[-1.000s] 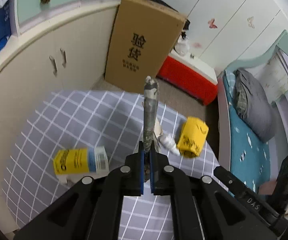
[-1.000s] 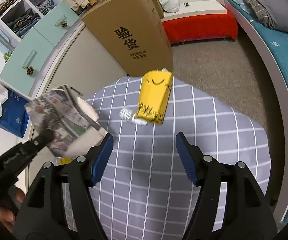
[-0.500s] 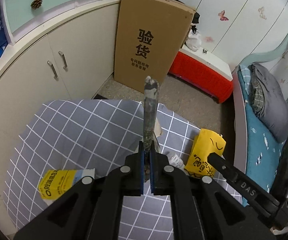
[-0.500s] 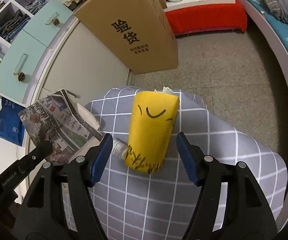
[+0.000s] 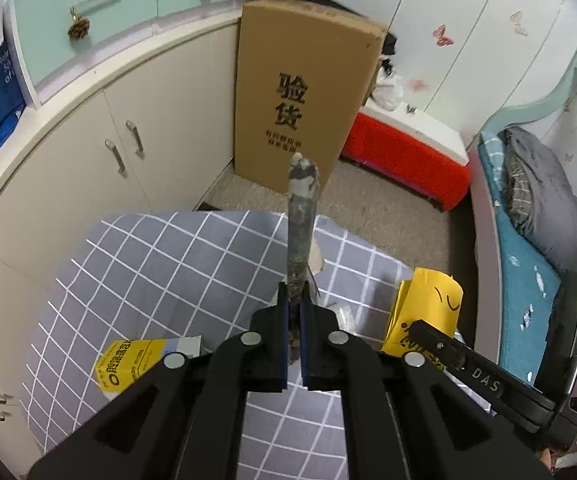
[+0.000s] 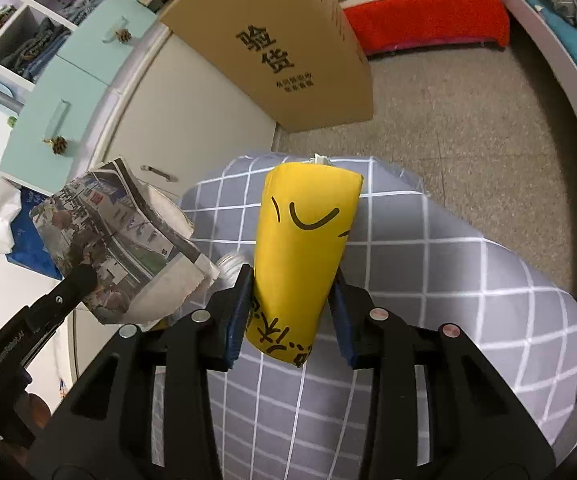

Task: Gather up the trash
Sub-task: 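Grasp the yellow paper bag with the right gripper while the left holds the newspaper, then carry both items to the bucket and open the right gripper over it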

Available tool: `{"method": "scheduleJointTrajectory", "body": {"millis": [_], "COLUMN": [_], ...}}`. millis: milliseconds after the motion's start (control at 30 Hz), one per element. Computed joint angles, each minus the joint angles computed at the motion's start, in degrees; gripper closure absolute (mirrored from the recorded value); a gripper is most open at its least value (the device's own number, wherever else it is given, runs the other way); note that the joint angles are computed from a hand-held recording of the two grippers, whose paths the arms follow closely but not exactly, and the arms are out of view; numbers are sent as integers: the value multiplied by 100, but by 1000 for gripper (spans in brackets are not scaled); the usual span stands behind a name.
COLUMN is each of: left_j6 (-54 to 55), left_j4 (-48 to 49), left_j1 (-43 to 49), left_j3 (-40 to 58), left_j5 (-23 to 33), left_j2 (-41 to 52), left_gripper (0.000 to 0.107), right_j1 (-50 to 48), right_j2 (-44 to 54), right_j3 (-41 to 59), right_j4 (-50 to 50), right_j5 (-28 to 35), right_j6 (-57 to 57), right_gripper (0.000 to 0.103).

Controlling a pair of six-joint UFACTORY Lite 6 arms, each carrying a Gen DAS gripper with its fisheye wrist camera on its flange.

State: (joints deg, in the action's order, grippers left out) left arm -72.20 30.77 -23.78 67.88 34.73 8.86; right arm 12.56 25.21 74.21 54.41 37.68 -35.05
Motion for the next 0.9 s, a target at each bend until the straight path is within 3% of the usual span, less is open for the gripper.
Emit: {"method": "scheduleJointTrajectory", "body": {"millis": [300, 467, 567, 733, 900], "left_j6": [-147, -163, -151, 3, 184], "left_j4": [207, -19, -176, -311, -508], "left_j1": [-1160, -2048, -2571, -3324, -3910], "left_j3": [140, 689, 1263, 2667, 4990], "left_j5": [505, 667, 801, 1119, 1847], "left_j2": [-778, -500, -71, 1032, 2786], "left_gripper": [103, 103, 103, 103, 103], "right_j1": [-650, -1539, -2603, -4736, -6408], "right_j2": [-2666, -4283, -5000, -5282, -4581], "right_j3": [-1908, -2717, -2956, -2945, -2588], "right_j4": [-124, -638, -818, -811, -935], "right_j5": [99, 685, 1405, 2684, 3449], "right_j6": [228, 567, 315, -879, -2201], "right_gripper": [66, 66, 66, 66, 65]}}
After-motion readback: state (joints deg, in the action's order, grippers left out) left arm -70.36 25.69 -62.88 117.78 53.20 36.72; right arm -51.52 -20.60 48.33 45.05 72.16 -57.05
